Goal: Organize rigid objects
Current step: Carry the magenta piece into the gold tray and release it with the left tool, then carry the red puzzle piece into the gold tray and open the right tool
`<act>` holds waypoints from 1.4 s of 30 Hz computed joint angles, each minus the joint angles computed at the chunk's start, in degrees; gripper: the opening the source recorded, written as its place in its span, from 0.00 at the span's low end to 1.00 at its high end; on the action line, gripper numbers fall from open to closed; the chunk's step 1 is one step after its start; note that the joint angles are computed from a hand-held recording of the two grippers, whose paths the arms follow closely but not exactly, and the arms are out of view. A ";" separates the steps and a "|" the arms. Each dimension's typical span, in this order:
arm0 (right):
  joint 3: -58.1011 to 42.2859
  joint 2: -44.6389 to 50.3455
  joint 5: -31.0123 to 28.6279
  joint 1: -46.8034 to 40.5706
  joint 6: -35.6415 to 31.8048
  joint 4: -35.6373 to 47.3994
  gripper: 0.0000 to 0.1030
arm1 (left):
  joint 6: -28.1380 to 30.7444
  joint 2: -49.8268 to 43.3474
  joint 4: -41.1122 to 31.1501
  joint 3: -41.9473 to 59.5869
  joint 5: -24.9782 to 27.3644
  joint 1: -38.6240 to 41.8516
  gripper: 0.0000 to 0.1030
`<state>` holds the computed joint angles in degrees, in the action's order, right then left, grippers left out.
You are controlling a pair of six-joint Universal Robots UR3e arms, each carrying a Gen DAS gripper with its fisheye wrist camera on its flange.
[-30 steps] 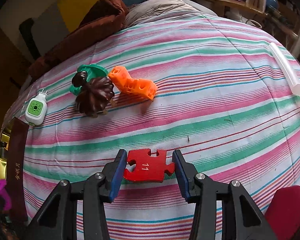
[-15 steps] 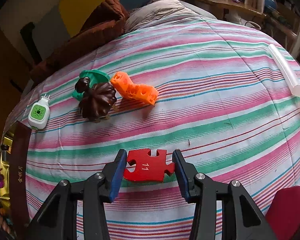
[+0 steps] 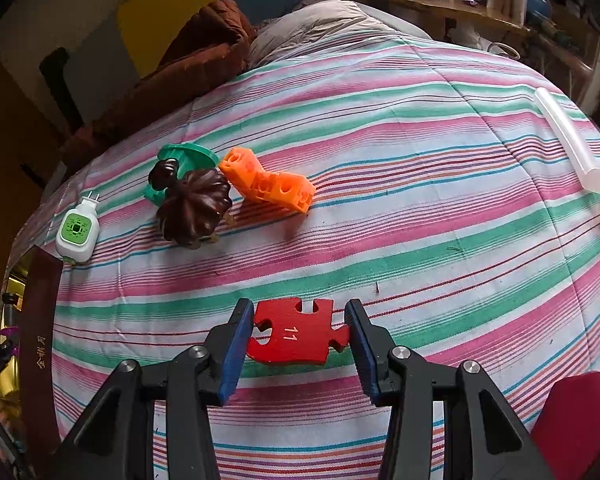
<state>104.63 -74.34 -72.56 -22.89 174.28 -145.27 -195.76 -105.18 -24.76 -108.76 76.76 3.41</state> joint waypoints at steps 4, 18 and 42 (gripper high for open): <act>-0.35 0.20 -0.05 -0.03 0.26 0.40 0.46 | -0.70 -0.33 -2.88 1.78 -0.33 0.52 0.31; 0.44 -0.68 0.20 0.03 -0.16 0.16 0.46 | -7.32 10.38 9.17 -12.18 7.64 -0.85 0.40; 5.43 -6.25 13.94 9.22 0.82 -4.12 0.46 | -7.41 16.58 24.00 -25.14 9.69 -9.03 0.40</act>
<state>110.06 -80.59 -58.62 -13.66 175.11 -149.39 -203.17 -88.60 -0.76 -133.90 86.45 -5.61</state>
